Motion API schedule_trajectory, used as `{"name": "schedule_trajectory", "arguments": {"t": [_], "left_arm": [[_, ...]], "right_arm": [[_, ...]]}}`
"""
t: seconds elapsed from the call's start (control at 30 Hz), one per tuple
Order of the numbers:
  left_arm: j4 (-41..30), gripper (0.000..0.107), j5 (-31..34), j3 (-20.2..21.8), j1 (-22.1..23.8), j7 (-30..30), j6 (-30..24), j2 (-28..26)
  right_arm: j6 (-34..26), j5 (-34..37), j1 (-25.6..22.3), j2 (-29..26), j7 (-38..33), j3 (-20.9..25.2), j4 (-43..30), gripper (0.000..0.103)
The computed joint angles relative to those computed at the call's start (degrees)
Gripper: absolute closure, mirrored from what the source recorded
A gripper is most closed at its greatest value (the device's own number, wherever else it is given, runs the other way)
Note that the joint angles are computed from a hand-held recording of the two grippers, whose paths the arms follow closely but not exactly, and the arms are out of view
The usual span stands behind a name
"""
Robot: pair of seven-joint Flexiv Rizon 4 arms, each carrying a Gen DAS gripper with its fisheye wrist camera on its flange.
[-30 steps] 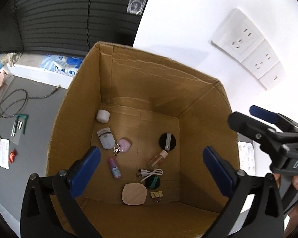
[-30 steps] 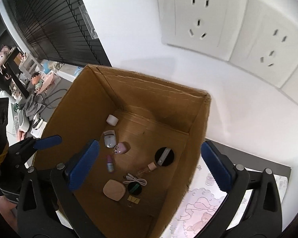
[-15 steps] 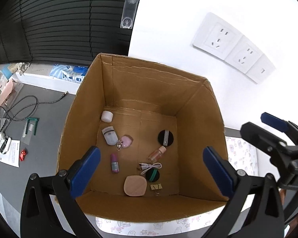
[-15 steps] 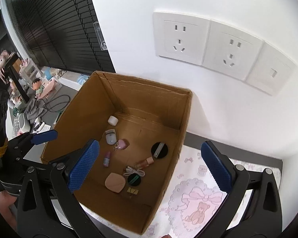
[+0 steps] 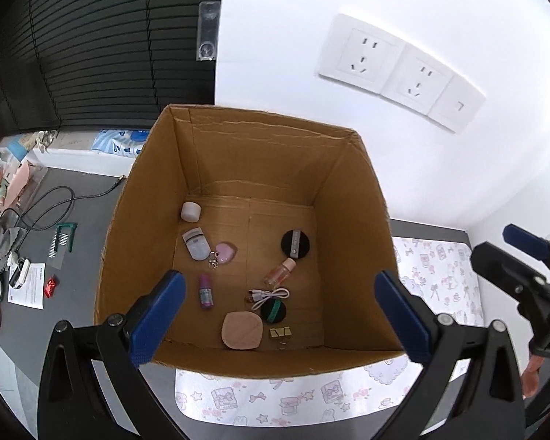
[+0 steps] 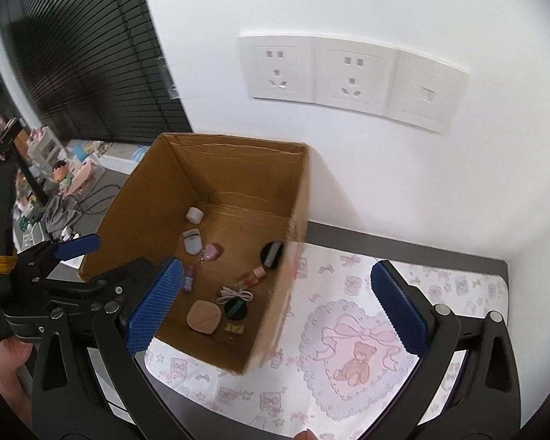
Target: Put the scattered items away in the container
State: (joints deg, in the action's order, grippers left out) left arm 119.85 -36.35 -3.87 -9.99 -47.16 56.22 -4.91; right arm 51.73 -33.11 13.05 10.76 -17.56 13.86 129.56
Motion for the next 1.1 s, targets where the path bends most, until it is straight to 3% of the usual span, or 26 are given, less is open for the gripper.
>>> {"name": "schedule_trajectory", "arguments": {"t": [0.3, 0.67, 0.83, 0.97, 1.1], "left_arm": [[2.21, 0.004, 2.97, -0.94, -3.64, -4.38, 1.56, 3.87], [6.34, 0.004, 8.24, -1.95, -9.45, -13.03, 4.2, 9.33], [7.31, 0.004, 8.02, -2.54, -12.6, -14.77, 2.82, 11.62], [8.69, 0.004, 11.43, -3.35, -14.66, -18.45, 2.43, 14.01], [10.04, 0.004, 12.35, -3.4, -16.28, -22.12, -0.03, 16.95]], "right_arm": [[-2.9, 4.62, -0.76, 7.57, -1.78, 1.18, 4.16, 0.0], [-13.11, 13.39, -2.33, 21.86, -7.19, 2.04, 9.17, 0.0], [-19.12, 19.03, -3.14, 29.99, -8.37, 2.25, 10.94, 0.0], [-24.37, 24.14, -3.57, 36.98, -8.53, 2.29, 12.01, 0.0], [-30.31, 25.85, -4.3, 42.46, -8.88, 3.8, 12.26, 0.0]]}}
